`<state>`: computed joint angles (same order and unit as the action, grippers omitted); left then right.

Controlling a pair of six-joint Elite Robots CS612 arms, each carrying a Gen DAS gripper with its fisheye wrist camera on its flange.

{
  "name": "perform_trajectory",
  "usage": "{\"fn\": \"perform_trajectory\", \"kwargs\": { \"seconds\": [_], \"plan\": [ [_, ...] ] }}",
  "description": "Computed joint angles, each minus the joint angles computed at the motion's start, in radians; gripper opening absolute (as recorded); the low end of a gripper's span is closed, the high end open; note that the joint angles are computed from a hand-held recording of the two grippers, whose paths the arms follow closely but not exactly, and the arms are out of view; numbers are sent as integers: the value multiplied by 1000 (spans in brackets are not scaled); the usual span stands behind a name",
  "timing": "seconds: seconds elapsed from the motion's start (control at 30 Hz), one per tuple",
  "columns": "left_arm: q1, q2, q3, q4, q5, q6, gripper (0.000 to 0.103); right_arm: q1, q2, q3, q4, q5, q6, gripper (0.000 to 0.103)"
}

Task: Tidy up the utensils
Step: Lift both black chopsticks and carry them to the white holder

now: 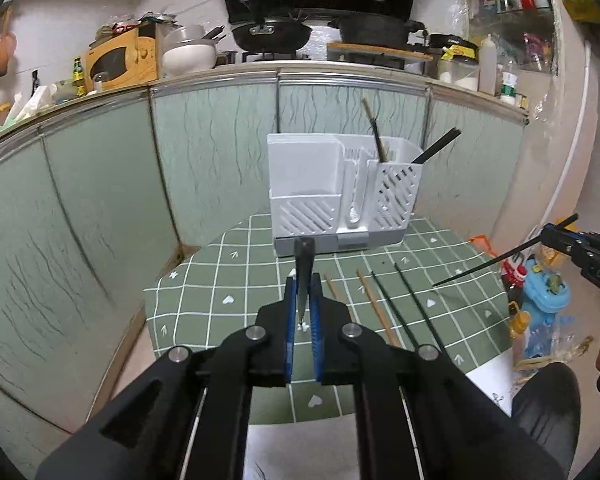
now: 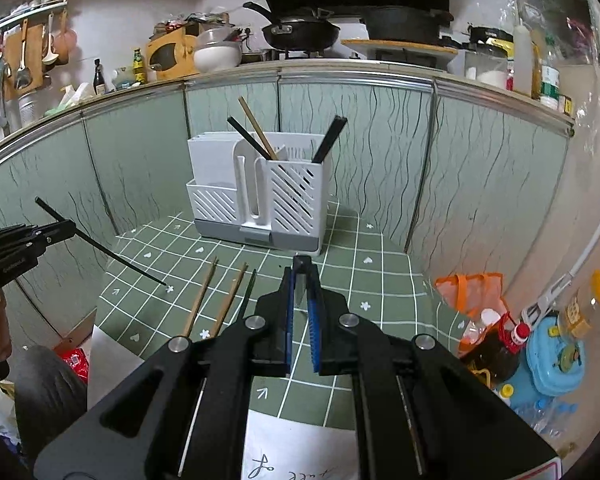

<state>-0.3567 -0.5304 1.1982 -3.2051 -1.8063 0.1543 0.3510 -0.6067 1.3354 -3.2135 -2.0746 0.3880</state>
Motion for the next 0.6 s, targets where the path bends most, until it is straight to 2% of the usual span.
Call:
{"fn": "perform_trajectory", "kwargs": {
  "seconds": [0.6],
  "plan": [
    [12,17,-77,63,-126,44,8,-43,-40,21,-30,111,-21,6]
  ]
}}
